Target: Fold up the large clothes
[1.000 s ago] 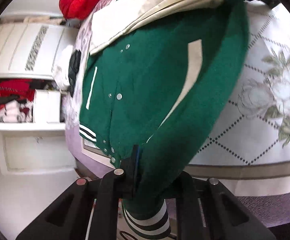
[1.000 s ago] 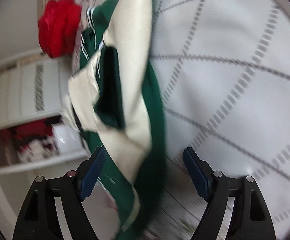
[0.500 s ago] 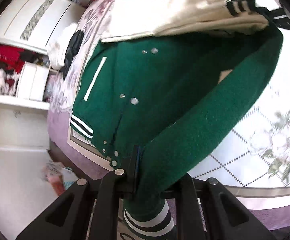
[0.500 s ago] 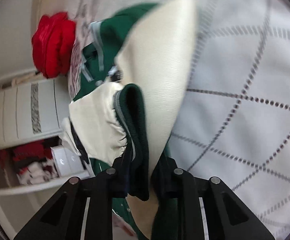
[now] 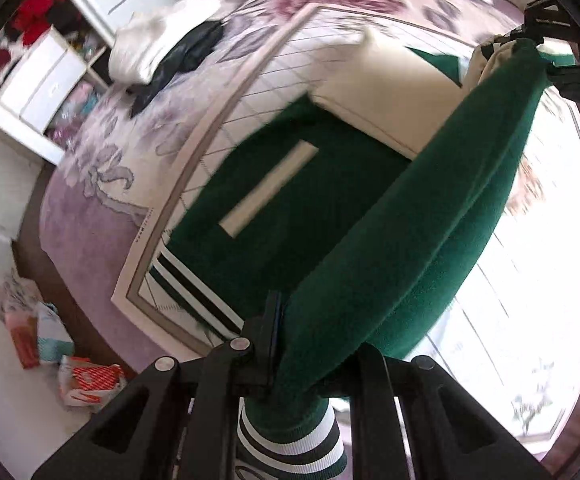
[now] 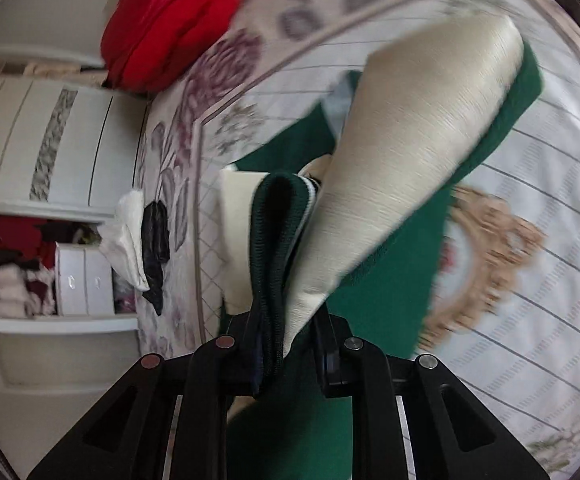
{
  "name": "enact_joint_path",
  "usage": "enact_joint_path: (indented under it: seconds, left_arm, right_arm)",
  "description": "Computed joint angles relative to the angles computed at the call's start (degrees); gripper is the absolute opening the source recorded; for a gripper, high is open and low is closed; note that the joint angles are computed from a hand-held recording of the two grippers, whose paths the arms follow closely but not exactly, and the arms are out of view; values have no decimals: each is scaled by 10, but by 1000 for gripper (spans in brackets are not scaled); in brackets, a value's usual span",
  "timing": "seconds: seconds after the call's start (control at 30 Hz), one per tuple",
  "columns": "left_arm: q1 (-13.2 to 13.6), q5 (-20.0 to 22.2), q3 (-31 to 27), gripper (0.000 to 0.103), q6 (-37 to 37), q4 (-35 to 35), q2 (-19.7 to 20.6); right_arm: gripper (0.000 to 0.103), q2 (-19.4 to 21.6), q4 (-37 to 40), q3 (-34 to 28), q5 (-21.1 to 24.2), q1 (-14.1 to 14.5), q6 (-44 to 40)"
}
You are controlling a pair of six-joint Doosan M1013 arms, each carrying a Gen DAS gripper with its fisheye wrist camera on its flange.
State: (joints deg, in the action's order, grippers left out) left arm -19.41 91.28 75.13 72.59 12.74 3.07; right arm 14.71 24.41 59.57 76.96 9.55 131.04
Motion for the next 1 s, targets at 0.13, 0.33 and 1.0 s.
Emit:
enact_joint_path:
  seconds: [0.13, 0.33, 1.0]
  left_arm:
    - [71, -33, -1, 10, 18, -48, 23]
    - [143, -64, 4, 14, 70, -90, 70]
    - [193, -59, 21, 72, 90, -121, 92]
  right_arm:
    - [21, 113, -53, -150, 55, 56, 28]
    - [21, 257, -93, -333, 156, 96, 32]
    - [75, 33, -59, 47, 10, 131, 43]
